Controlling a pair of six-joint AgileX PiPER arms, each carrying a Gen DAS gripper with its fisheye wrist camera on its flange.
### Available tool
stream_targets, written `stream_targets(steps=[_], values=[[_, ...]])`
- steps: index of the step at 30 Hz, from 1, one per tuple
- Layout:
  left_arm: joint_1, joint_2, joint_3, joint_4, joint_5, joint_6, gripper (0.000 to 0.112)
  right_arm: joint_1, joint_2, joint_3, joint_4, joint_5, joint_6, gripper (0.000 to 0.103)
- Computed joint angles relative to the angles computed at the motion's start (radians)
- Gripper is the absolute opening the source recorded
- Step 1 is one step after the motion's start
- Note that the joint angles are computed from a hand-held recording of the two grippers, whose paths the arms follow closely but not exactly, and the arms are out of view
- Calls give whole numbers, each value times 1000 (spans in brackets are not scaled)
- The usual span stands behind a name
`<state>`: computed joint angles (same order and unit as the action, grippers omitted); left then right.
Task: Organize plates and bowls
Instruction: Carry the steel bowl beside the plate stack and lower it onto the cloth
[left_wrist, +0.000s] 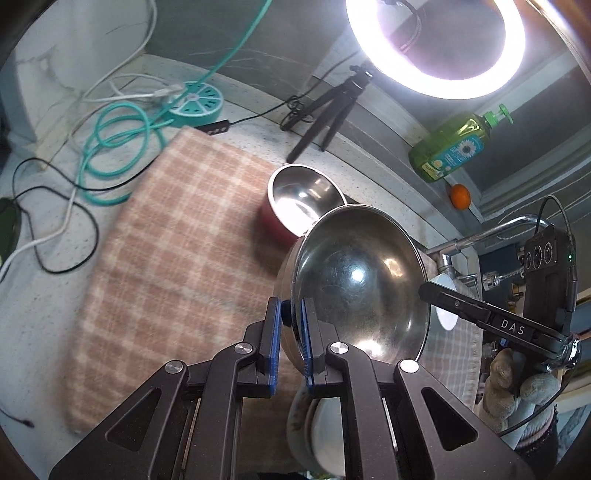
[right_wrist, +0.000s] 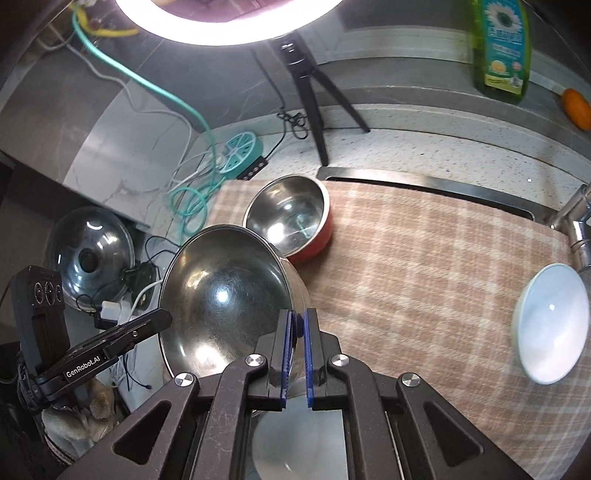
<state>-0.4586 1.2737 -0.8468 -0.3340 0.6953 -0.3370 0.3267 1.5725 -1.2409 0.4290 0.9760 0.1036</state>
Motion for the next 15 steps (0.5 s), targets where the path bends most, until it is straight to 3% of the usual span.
stream_targets(steps=[15], values=[[213,-243,182,-73,113,163,9,226,19,43,-24,-92,136,6]])
